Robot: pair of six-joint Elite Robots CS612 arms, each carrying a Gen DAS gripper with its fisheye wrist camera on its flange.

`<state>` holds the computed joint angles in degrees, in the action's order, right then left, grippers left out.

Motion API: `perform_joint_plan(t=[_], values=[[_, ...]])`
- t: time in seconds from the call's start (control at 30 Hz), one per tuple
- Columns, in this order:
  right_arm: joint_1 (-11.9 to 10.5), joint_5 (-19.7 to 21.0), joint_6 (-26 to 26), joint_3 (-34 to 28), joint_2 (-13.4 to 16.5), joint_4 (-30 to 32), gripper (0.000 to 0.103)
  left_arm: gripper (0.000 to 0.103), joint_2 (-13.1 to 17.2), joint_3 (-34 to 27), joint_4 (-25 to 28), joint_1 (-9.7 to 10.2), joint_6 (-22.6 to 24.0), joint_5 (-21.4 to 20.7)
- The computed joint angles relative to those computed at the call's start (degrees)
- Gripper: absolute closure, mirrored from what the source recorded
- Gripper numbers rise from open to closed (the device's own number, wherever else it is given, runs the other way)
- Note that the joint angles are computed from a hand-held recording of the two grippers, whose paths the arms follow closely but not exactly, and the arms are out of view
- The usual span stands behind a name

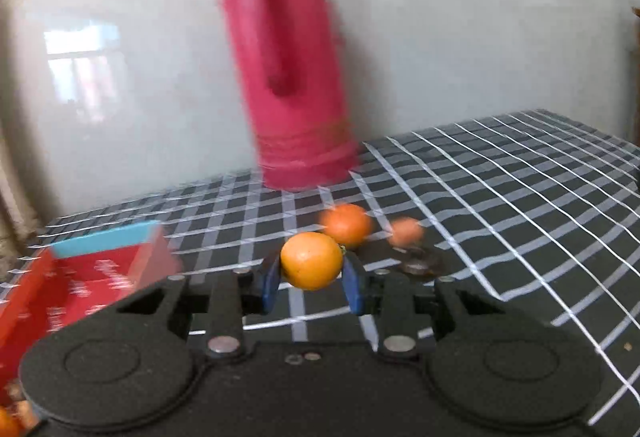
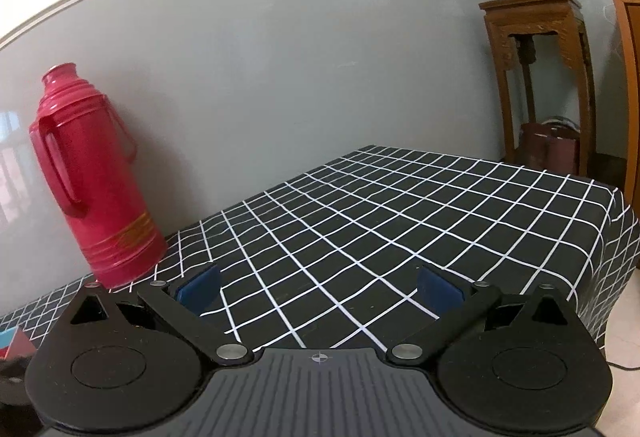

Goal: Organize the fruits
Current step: 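Carry the orange into the box and open the left gripper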

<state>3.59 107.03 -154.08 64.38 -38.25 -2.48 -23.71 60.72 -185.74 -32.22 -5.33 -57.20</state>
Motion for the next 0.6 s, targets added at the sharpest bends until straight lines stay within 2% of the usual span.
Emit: perform_joint_plan(t=[0.2, 0.33, 0.43, 0.53, 0.6], values=[[0.56, -0.5, -0.17, -0.98, 0.49, 0.61, 0.0, 0.079, -2.07, 3.15, -1.07, 0.11, -6.61, 11.7], [1.13, -1.57, -1.0, -1.74, 0.88, 0.79, 0.0, 0.079, -3.63, 4.74, 4.24, 1.01, -14.82, 17.49], [1.6, -2.83, -2.68, -2.97, 1.6, 1.28, 0.0, 0.079, -5.44, 6.31, 12.15, 2.13, -23.1, 18.23], [1.84, -5.41, -4.01, -4.82, 2.67, 3.07, 0.0, 0.079, -7.14, 7.41, 20.62, 3.43, -30.99, 16.31], [2.0, -7.31, -4.76, -6.31, 3.47, 4.57, 0.0, 0.077, -8.24, 8.37, 24.98, 4.15, -34.36, 14.59]])
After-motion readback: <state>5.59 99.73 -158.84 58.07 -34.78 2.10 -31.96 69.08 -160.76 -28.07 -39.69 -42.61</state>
